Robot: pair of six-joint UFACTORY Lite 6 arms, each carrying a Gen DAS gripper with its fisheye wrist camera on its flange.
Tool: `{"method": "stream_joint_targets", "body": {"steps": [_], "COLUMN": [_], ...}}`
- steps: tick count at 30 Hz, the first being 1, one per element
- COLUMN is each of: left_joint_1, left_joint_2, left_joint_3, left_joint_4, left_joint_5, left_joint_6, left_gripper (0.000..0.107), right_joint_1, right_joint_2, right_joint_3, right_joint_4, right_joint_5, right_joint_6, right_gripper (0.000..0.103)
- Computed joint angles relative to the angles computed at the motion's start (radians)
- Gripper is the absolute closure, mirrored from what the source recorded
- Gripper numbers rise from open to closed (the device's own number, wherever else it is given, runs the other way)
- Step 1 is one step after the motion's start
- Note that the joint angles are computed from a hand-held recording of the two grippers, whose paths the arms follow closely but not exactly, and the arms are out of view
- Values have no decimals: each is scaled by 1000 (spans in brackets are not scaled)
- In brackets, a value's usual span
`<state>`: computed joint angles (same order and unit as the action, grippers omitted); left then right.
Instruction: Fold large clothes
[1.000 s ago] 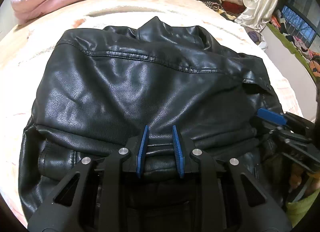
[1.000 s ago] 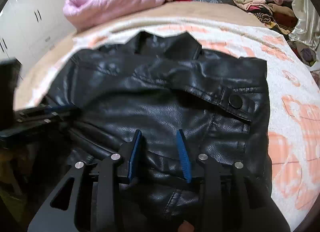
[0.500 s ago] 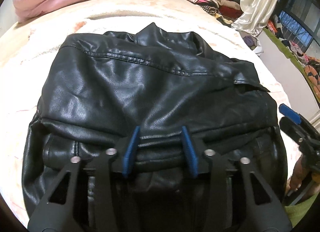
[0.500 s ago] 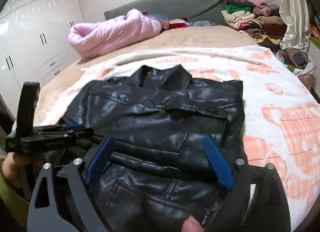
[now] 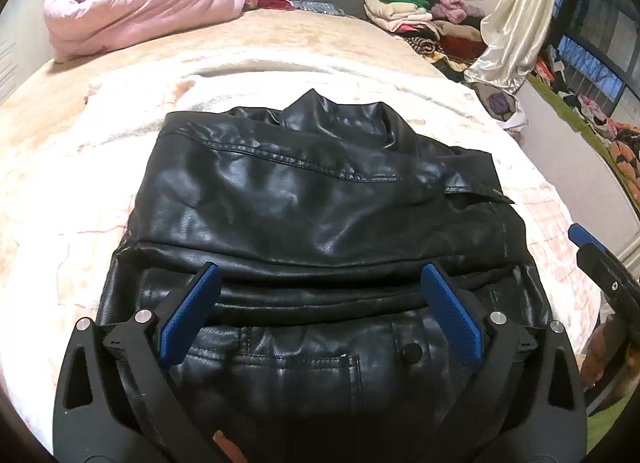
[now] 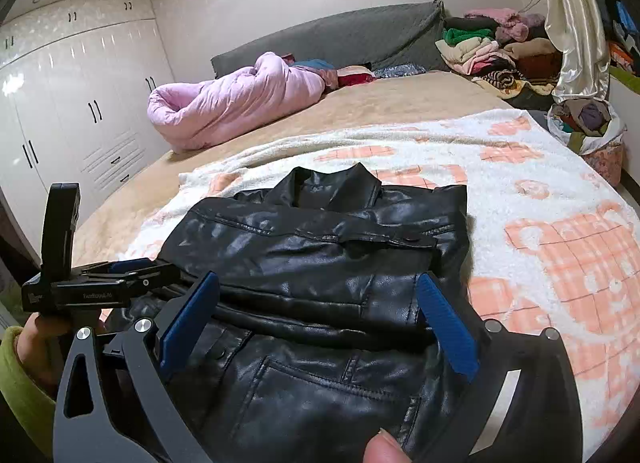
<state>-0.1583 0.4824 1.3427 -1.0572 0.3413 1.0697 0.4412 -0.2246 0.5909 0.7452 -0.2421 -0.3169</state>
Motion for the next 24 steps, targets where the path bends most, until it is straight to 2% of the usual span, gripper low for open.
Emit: {"method": "stream_joint_targets", "body": {"steps": [6,24], "left_joint_1": [15,98], "left_joint_2": [-56,-225], "left_joint_3": [-58,-288], "left_joint_4": [-44,-214], "left_joint_5": [3,21], "left_joint_6": [58,299], "left_gripper": [14,14], "right_joint_1": [45,198], "right_joint_2": [-43,-172], "right_joint_3": [-11,-85], "right_joint_4": [249,763], "right_joint_5": [-11,-79], "right_joint_6": [-233,-700], "right_gripper": [5,5]}}
